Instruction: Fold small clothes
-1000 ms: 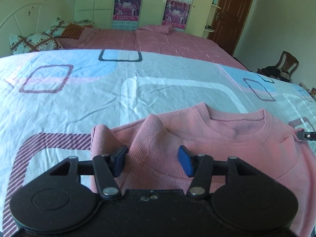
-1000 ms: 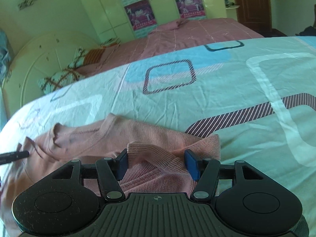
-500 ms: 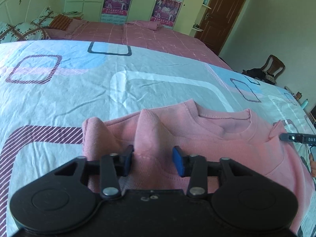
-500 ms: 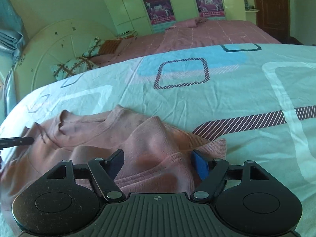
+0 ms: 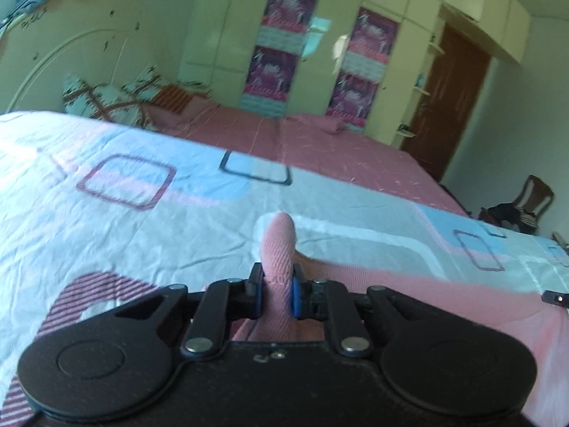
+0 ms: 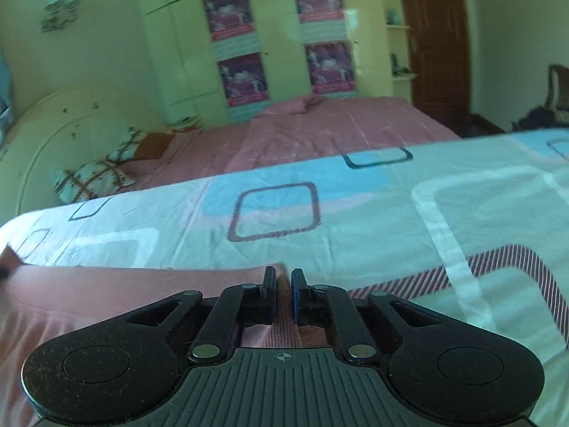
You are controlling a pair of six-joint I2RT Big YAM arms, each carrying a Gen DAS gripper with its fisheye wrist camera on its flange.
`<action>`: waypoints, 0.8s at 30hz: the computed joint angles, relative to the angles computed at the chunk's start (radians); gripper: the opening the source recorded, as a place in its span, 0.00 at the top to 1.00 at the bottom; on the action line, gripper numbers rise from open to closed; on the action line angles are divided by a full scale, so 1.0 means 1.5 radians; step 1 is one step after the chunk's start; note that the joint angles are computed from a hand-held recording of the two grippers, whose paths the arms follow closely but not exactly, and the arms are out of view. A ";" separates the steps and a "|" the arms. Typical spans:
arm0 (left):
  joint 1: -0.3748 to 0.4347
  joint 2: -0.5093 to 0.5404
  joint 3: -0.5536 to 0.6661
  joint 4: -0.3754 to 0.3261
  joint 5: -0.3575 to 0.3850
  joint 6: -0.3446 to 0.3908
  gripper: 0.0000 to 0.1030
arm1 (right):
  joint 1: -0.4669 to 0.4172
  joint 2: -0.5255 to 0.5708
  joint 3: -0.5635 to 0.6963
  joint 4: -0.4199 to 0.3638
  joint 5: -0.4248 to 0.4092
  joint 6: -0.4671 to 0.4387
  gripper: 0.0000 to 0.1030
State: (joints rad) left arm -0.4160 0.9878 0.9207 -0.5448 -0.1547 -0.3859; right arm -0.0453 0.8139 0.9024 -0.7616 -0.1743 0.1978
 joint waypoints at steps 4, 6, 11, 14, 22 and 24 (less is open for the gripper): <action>-0.023 0.031 0.005 -0.034 -0.039 0.018 0.87 | 0.044 0.028 -0.001 -0.016 0.070 0.005 0.93; -0.022 0.028 -0.007 -0.031 -0.047 0.023 0.86 | 0.052 0.038 -0.005 -0.022 0.093 0.005 0.93; -0.035 0.025 -0.003 -0.049 -0.072 0.041 0.74 | 0.054 0.027 -0.016 -0.020 0.118 -0.005 0.93; -0.037 0.006 -0.003 -0.058 -0.076 0.044 0.50 | 0.045 0.002 -0.013 -0.022 0.114 0.024 0.92; -0.126 -0.080 -0.017 -0.065 -0.111 0.049 0.29 | 0.097 -0.046 0.005 -0.079 0.065 0.068 0.78; -0.160 -0.082 -0.016 -0.081 -0.096 0.052 0.29 | 0.136 -0.056 0.002 -0.086 0.077 0.089 0.62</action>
State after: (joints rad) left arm -0.6558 0.8645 0.8968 -0.6669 -0.2992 -0.3079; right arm 0.1593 0.7303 0.9047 -0.8905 -0.0589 0.3314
